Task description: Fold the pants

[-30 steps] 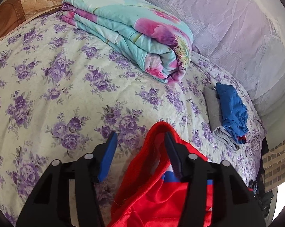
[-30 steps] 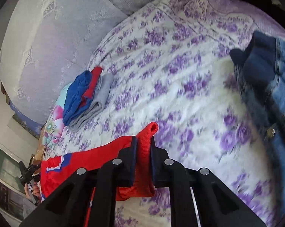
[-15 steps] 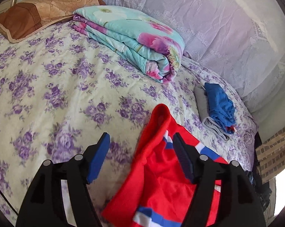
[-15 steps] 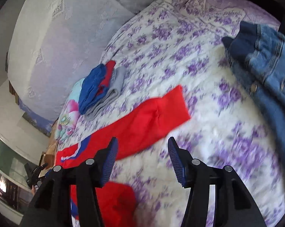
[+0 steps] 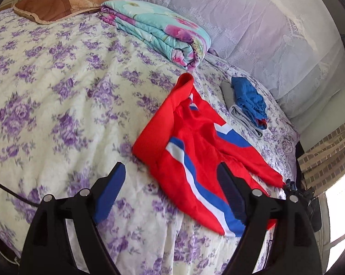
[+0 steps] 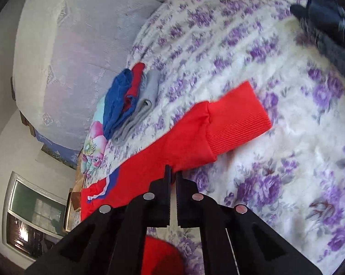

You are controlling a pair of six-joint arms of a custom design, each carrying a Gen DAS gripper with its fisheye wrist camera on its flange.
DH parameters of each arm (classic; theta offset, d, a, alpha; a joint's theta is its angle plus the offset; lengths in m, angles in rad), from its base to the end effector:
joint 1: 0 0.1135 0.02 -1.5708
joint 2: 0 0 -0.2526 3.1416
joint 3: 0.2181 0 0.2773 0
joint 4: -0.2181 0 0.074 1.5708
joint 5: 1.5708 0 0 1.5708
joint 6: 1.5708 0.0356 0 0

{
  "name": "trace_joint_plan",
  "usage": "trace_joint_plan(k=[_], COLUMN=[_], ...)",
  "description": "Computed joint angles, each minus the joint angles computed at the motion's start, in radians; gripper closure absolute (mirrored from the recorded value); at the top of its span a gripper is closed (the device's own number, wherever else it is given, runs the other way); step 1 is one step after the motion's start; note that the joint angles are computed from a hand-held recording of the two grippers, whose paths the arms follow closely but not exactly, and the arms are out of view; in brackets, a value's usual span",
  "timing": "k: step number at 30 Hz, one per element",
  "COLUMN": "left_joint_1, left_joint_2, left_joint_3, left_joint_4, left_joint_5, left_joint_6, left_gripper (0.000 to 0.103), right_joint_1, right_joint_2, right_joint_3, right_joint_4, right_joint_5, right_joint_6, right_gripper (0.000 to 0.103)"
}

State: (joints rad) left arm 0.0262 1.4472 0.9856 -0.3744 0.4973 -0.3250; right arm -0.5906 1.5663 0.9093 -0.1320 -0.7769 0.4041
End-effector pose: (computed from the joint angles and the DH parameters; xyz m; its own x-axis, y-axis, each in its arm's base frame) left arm 0.3289 -0.0084 0.2192 -0.7976 -0.3016 -0.5223 0.0443 0.8343 -0.5495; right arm 0.2962 -0.1686 0.1777 -0.5471 0.7044 -0.4522 0.2197 0.6421 0.7345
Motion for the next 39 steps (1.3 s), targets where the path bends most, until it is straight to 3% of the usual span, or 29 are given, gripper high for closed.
trace_joint_plan(k=[4, 7, 8, 10, 17, 20, 21, 24, 25, 29, 32, 33, 34, 37, 38, 39], left_joint_1=[-0.018, -0.019, -0.019, -0.021, -0.033, -0.05, -0.054, -0.061, -0.056, -0.046, -0.039, -0.038, -0.038, -0.034, -0.032, -0.03], left_joint_2=[-0.013, 0.008, 0.025, 0.061, 0.217, 0.254, 0.251, 0.248, 0.256, 0.25, 0.231, 0.229, 0.231, 0.241, 0.238, 0.235], left_joint_3=[-0.059, -0.072, -0.062, -0.037, 0.08, 0.113, 0.107, 0.097, 0.099, 0.09, 0.081, 0.081, 0.086, 0.1, 0.1, 0.101], left_joint_4=[0.006, 0.033, 0.037, 0.047, 0.081, 0.096, 0.118, 0.145, 0.147, 0.142, 0.14, 0.14, 0.137, 0.12, 0.117, 0.113], left_joint_5=[0.027, 0.052, 0.051, 0.055, 0.076, 0.062, 0.063, 0.049, 0.062, 0.066, 0.075, 0.075, 0.071, 0.076, 0.076, 0.078], left_joint_6=[0.015, 0.006, -0.001, -0.005, -0.058, -0.092, -0.112, -0.135, -0.14, -0.145, -0.149, -0.145, -0.139, -0.139, -0.139, -0.137], left_gripper=[0.023, 0.02, 0.019, 0.019, 0.017, 0.018, 0.019, 0.049, 0.062, 0.065, 0.069, 0.071, 0.075, 0.078, 0.078, 0.078], right_joint_1=[-0.008, -0.034, -0.047, -0.07, -0.154, -0.122, -0.104, -0.018, 0.034, 0.168, 0.289, 0.252, 0.183, 0.056, 0.063, 0.086], right_joint_2=[0.112, 0.057, -0.01, -0.192, -0.729, -0.924, -0.98, -1.124, -1.164, -1.212, -1.161, -1.13, -1.072, -1.025, -1.046, -1.055], right_joint_3=[0.109, 0.049, -0.005, -0.117, -0.337, -0.405, -0.431, -0.512, -0.542, -0.63, -0.595, -0.61, -0.635, -0.753, -0.792, -0.794], right_joint_4=[-0.162, -0.173, -0.152, -0.159, -0.545, -0.662, -0.681, -0.704, -0.685, -0.536, -0.576, -0.549, -0.49, -0.137, 0.02, 0.091], right_joint_5=[0.073, -0.002, -0.023, -0.014, -0.117, -0.132, -0.141, -0.171, -0.164, -0.151, 0.105, 0.064, -0.055, -0.339, -0.358, -0.326], right_joint_6=[-0.079, -0.06, -0.056, -0.079, -0.25, -0.242, -0.209, -0.093, -0.04, 0.143, 0.061, 0.064, 0.086, 0.404, 0.546, 0.607], right_gripper=[0.095, 0.086, 0.072, 0.059, 0.059, 0.05, 0.049, 0.049, 0.049, 0.049, 0.049, 0.049, 0.049, 0.049, 0.047, 0.041])
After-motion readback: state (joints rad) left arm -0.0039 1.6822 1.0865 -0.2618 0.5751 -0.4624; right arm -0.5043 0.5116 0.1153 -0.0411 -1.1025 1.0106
